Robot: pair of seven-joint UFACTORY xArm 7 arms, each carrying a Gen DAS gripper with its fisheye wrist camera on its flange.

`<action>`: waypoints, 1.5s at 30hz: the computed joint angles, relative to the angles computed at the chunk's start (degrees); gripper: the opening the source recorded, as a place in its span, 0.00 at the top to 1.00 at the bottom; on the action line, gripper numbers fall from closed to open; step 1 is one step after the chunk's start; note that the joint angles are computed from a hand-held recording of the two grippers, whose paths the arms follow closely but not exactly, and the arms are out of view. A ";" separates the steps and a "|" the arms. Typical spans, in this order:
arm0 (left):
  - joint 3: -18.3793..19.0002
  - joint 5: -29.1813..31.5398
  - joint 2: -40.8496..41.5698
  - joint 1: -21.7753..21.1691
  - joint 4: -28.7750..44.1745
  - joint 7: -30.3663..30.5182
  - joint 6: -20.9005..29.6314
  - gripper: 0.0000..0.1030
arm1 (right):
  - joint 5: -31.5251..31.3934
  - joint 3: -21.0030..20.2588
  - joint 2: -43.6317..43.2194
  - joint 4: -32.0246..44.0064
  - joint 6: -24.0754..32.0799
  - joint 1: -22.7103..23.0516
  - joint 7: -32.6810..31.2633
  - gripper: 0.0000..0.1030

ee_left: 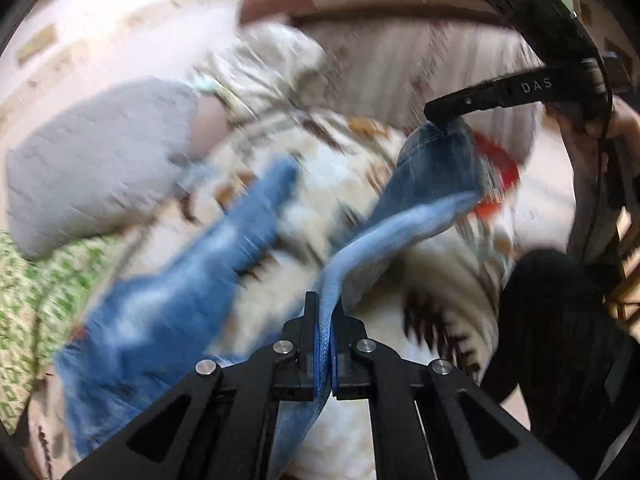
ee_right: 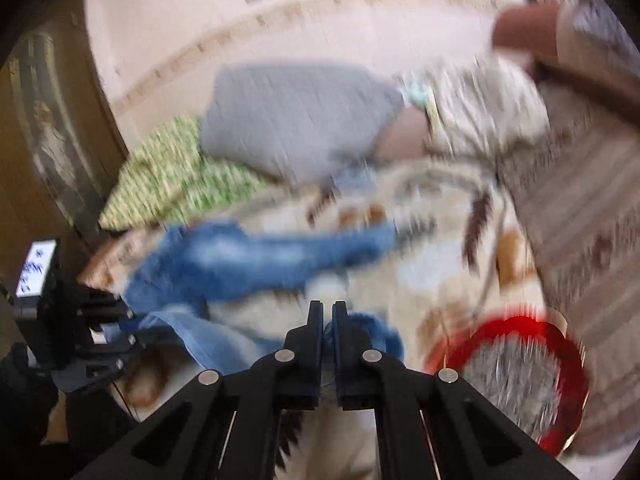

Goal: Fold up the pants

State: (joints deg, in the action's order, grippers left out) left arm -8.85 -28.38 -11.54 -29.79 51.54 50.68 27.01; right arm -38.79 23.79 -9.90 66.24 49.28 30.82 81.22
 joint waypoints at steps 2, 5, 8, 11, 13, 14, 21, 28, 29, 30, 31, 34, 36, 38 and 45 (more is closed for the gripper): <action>-1.09 2.41 0.61 0.05 -2.35 -0.97 1.30 0.97 | 3.77 -0.37 0.29 -2.84 -0.95 0.71 0.19 0.96; -1.94 4.51 1.05 -0.21 -5.29 -1.38 4.09 0.97 | 7.55 -0.22 1.29 -5.54 -1.14 1.96 0.77 0.96; -3.72 10.23 1.91 0.37 -7.97 -5.99 1.95 0.96 | 8.77 -0.21 1.08 -6.65 0.23 2.79 1.01 0.96; -2.22 6.32 1.33 -0.60 -7.58 -5.58 2.89 0.93 | 8.23 -0.08 0.15 -6.50 2.06 3.03 1.48 0.96; -1.70 5.15 0.43 -0.51 -6.86 -5.98 3.83 0.41 | 7.30 0.37 0.42 -4.73 4.79 3.00 1.19 0.96; -1.42 4.56 -0.77 -0.47 -7.26 -5.90 3.40 0.20 | 6.42 0.78 0.98 -3.73 6.11 3.08 1.66 0.95; 3.83 -3.75 -5.54 -0.28 -3.94 -4.04 2.88 0.00 | 4.31 -0.48 3.81 2.12 9.58 3.35 -0.52 0.60; 5.14 1.09 -1.13 6.58 3.45 -7.94 3.94 0.00 | -1.10 -3.76 8.25 7.42 2.75 3.21 -1.59 0.00; 5.47 1.15 0.03 7.53 4.78 -8.24 4.33 0.00 | -0.68 -4.56 8.94 8.06 1.16 2.97 -2.26 0.00; 5.69 1.34 1.59 8.57 6.73 -8.93 5.19 0.00 | -0.28 -5.20 9.62 8.69 0.19 2.82 -2.76 0.00; 5.63 1.60 3.04 9.53 8.44 -9.63 5.80 0.00 | 0.34 -6.01 10.72 9.78 -0.61 2.48 -3.36 0.00; 5.09 2.72 8.44 12.43 15.04 -13.20 8.29 0.00 | 2.12 -8.28 13.16 11.97 -2.57 1.66 -5.20 0.00; 4.32 2.39 12.77 13.89 20.45 -14.14 10.66 0.00 | 3.58 -9.85 14.93 13.55 -3.13 0.98 -6.92 0.00; 2.82 2.91 16.17 14.64 24.59 -14.02 11.84 0.00 | 5.89 -11.56 16.07 13.64 -4.99 -0.23 -7.81 0.00; -2.54 9.17 28.86 12.76 39.03 -11.08 14.89 0.00 | 15.55 -14.95 19.19 11.76 -12.33 -4.78 -11.78 0.00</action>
State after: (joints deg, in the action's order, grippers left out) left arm -11.39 -19.21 17.32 -17.04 90.57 39.60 41.89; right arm -23.24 8.84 9.29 77.99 36.95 26.04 69.44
